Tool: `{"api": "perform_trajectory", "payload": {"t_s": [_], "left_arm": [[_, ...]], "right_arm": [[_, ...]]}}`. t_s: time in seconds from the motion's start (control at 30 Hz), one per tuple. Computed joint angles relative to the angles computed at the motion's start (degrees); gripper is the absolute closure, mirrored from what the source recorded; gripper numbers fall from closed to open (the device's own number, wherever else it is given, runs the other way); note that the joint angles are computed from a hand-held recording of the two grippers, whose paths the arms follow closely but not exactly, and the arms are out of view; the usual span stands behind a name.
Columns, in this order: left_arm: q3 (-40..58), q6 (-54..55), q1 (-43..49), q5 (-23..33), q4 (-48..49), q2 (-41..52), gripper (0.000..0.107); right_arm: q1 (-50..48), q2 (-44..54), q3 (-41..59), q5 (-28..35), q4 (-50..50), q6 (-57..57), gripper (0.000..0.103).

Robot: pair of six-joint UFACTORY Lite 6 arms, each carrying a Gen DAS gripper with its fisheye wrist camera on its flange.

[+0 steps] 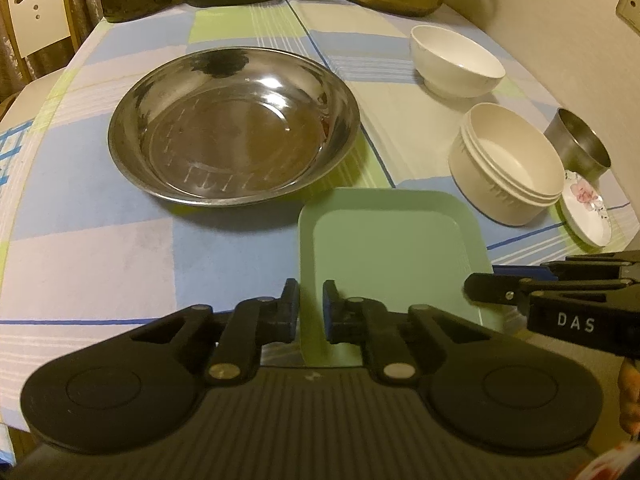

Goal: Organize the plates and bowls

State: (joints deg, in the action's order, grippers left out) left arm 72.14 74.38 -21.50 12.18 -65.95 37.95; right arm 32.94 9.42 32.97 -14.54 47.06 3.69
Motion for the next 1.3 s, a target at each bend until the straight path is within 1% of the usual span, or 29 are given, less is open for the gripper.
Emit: {"api": "perform_trajectory", "payload": {"t_s": [0.13,0.27,0.4,0.57,0.67,0.93,1.0,1.13,1.3], "left_arm": [[-0.32,1.72,0.10,-0.27,-0.99,-0.01,0.100],[-0.87,1.32,-0.01,-0.63,-0.33,-0.35,0.102],[-1.90,1.18,0.53,0.04,-0.61,-1.28,0.103],[-4.68,2.21,1.18,0.83,-2.31,-4.03,0.103],[-7.40,4.70,1.51,1.43,-5.16,-7.24,0.103],[-11.27,6.04,2.62,3.09,-7.33,-13.88,0.103],[-11.02,5.84,2.99,3.15,-7.43,-14.57,0.103],[-8.20,4.43,4.32,3.47,-6.21,-13.79,0.103],[-1.30,-0.53,6.11,3.86,-1.21,-9.72,0.103]], "right_arm": [[-0.25,-0.04,-0.15,0.09,0.04,-0.23,0.089],[-1.04,-0.14,-0.60,0.31,-2.89,2.43,0.096],[-1.56,-0.98,-1.14,0.76,-6.59,5.18,0.097],[-1.01,-3.13,-2.15,1.38,-5.35,2.71,0.097],[-0.80,-5.85,-3.21,2.40,-2.10,-0.97,0.097],[0.28,-12.89,-4.15,3.57,17.72,-21.76,0.097],[0.08,-12.78,-3.15,3.79,19.54,-24.15,0.097],[-1.72,-10.49,0.10,4.91,13.42,-19.41,0.097],[-4.15,-4.18,7.23,5.94,3.98,-12.73,0.097]]}}
